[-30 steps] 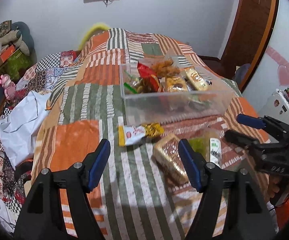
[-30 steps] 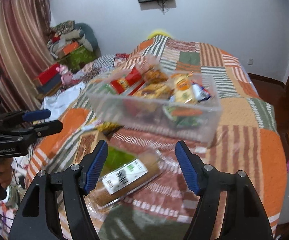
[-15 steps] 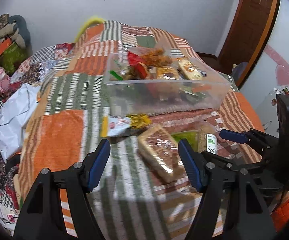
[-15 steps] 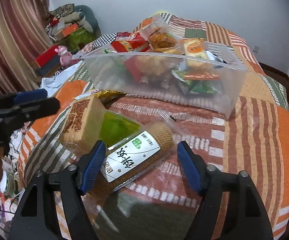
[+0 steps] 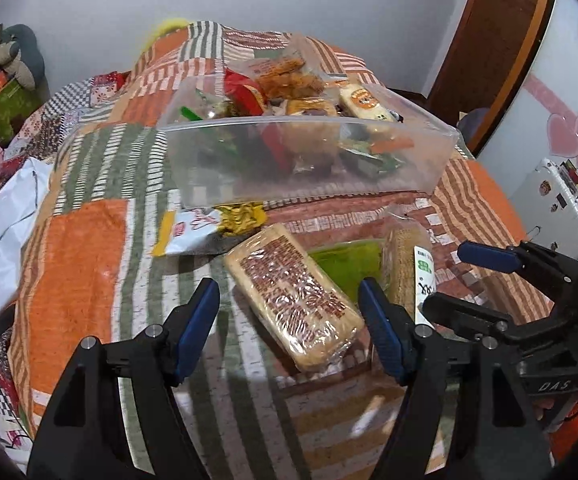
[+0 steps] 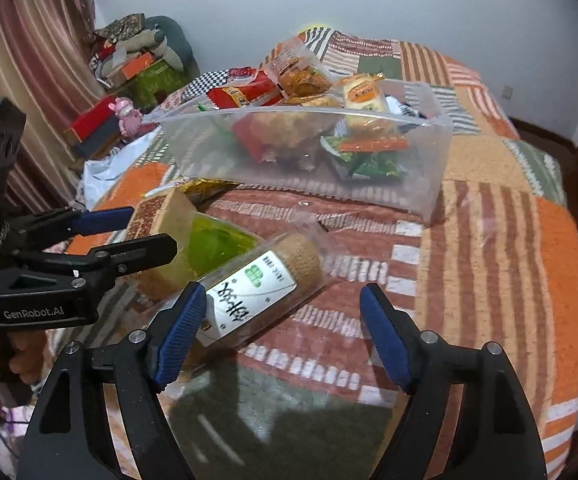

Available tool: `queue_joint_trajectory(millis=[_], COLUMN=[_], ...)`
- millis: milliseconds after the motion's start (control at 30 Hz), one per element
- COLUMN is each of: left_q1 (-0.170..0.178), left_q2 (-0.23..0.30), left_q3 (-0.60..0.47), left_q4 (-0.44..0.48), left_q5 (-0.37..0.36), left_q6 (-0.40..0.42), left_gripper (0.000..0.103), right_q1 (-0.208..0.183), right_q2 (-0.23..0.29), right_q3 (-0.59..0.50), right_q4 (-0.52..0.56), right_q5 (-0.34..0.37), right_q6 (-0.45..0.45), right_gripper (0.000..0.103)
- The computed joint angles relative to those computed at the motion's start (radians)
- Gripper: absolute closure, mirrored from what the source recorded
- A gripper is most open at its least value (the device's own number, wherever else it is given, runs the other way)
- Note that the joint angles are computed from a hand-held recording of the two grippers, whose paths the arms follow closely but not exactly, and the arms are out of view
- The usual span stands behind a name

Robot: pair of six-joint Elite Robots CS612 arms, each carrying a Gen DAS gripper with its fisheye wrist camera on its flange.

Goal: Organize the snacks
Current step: 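Grasp the square cake with the left tool while the right tool grasps the biscuit roll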

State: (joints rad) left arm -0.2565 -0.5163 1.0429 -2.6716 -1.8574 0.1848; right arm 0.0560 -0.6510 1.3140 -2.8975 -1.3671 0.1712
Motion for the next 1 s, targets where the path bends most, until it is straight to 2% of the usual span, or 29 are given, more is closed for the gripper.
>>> queue_joint_trajectory(millis=[100,200,300,433,500,567,833,900,967,1000], left_q1=[0.002,0.009,0.02,0.023,0.021,0.019,0.008,0.008,0.005,0.003], left_q2=[-0.01,-0.013,-0.011,-0.003,0.0,0.004,0.025,0.03,0.034,0.037], left_q3=[0.024,0.034,0.025,0.007,0.004,-0.005,-0.03,-0.035,-0.036,-0.04], left_q4=[-0.036,-0.047,-0.028,0.001,0.001,0.012,0.023,0.023,0.013,0.017], left_q5=[0.035,0.052,0.035,0.02,0.025,0.021,0.031,0.025,0.034,0.04], left_q6=[0.018,0.023,0.005,-0.006,-0.007,-0.01,-0.014,-0.015,-0.022,-0.024], left_gripper=[0.032,0.031,0.032,0.032,0.032,0.032,0.032,0.033,0.036,0.041], right_q1=[-0.005,-0.002,0.006,0.026,0.025,0.02,0.017,0.017,0.018,0.017], right_q2=[0.008,0.018,0.031,0.051,0.054,0.049,0.01,0.005,0.007,0.011], right_q3=[-0.013,-0.029,-0.061,-0.106,-0.114,-0.111,-0.059,-0.047,-0.046,-0.051], right_q4=[0.022,0.029,0.061,0.124,0.144,0.16,0.174,0.158,0.136,0.132], right_q5=[0.062,0.074,0.076,0.011,0.015,0.024,-0.096,-0.129,-0.156,-0.154], right_q6=[0.028,0.05,0.054,0.005,-0.004,-0.014,-0.102,-0.111,-0.093,-0.083], right_gripper=[0.027,0.027,0.027,0.025,0.024,0.027,0.028,0.033,0.045,0.047])
